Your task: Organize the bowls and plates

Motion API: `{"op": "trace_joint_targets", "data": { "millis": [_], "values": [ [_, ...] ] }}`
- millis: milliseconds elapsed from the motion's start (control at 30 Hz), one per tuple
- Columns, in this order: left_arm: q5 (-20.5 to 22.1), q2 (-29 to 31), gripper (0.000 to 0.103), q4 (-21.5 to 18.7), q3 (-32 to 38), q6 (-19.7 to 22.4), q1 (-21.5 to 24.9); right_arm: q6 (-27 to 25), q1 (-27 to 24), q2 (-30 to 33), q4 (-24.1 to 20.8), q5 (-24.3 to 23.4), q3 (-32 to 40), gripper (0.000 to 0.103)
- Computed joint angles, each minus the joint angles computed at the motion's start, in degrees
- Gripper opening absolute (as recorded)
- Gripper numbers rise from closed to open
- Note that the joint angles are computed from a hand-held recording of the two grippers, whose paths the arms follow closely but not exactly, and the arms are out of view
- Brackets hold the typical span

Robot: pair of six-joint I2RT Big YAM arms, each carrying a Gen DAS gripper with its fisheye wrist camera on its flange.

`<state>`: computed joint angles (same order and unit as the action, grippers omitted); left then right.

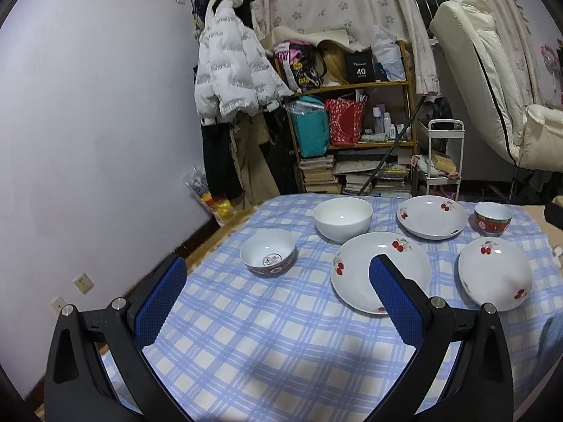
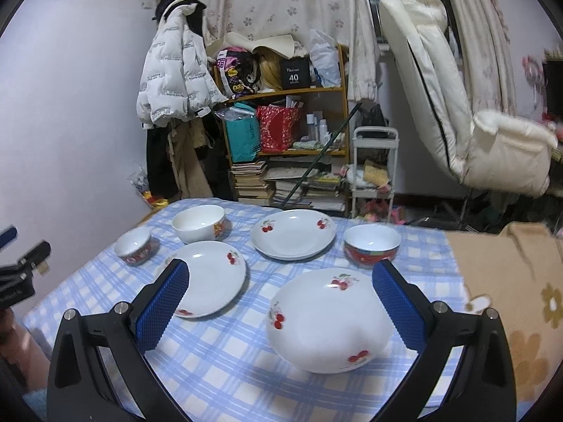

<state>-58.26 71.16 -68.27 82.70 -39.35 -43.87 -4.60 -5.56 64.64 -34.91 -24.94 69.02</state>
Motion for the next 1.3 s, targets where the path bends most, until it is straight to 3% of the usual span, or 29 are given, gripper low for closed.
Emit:
{"op": "trace_joint_targets", "data": {
  "millis": [100, 200, 367, 600, 967, 1300],
  "values": [
    [4.03, 1.06, 0.102, -1.39, 2.74, -0.82, 2.44, 1.71, 0.40, 1.17, 0.35, 0.01, 0.84, 0.103],
    [4.25, 2.97, 0.102, -3.54, 5.79, -1.61, 4.45, 2.33, 1.24, 2.42, -0.23, -0.33, 2.32, 0.103],
    [5.23, 6.28, 0.102, -7.10, 10.64, -4.10, 8.16, 0.79, 3.81, 5.33, -3.23, 3.13, 6.72, 0.103],
    [6.49, 9.19, 0.102, -5.93, 13.47, -2.10, 11.63, -1.09, 6.91, 8.84, -3.15, 6.62, 10.81, 0.103],
    [14.75, 12.15, 0.102, -2.67, 11.91, -1.18, 15.69, -2.14, 12.75, 15.98, -1.11, 11.32, 17.74, 0.103],
    [22.81, 16.11, 0.102, -2.40, 9.77, -1.32, 19.22, -2.48, 16.63, 23.64, -6.34, 14.66, 22.50, 0.103]
  ]
}}
